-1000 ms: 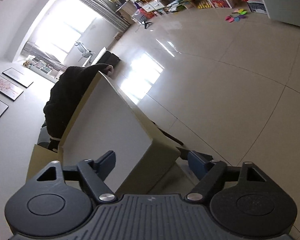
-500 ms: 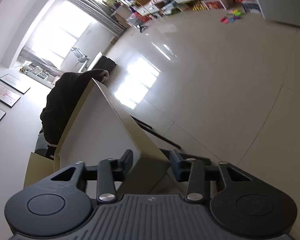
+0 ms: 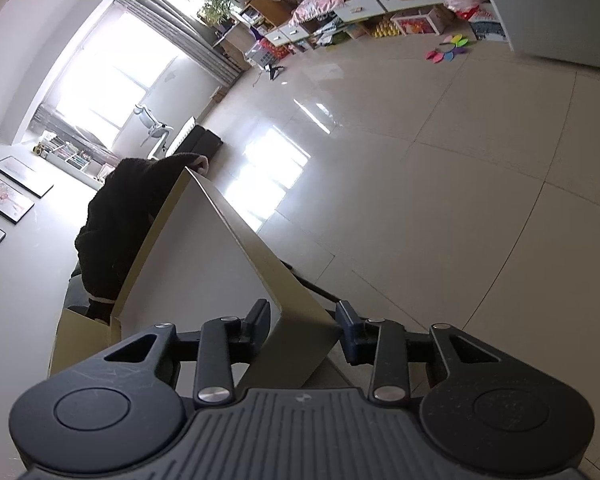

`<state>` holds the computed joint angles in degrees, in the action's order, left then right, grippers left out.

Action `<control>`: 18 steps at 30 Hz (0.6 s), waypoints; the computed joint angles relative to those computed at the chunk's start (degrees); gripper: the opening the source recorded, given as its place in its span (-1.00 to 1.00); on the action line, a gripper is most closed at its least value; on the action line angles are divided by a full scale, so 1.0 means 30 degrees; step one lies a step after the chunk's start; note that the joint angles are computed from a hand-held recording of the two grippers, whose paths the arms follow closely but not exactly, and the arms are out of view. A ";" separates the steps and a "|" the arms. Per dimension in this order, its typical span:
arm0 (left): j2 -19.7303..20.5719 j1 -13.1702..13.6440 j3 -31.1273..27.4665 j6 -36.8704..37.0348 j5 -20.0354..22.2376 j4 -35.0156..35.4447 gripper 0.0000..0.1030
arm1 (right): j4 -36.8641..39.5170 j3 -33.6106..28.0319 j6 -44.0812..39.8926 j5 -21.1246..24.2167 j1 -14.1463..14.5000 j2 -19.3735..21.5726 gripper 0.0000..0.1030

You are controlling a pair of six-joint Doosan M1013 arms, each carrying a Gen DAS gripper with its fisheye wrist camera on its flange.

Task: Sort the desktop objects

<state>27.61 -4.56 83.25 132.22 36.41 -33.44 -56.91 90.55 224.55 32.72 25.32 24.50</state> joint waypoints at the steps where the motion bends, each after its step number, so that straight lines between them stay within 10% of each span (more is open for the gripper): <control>1: -0.0052 0.0034 0.0067 0.0465 0.0102 -0.0419 1.00 | -0.0191 0.0121 0.0242 0.0146 0.0094 -0.0110 -0.24; 18: -0.0730 -0.0228 0.0836 0.5666 0.1181 -0.4861 1.00 | -0.3595 0.2276 0.4418 0.2245 0.2017 -0.1883 -0.22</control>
<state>25.42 -5.24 85.76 149.22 39.95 -48.03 -67.69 97.37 237.81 39.45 31.37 18.85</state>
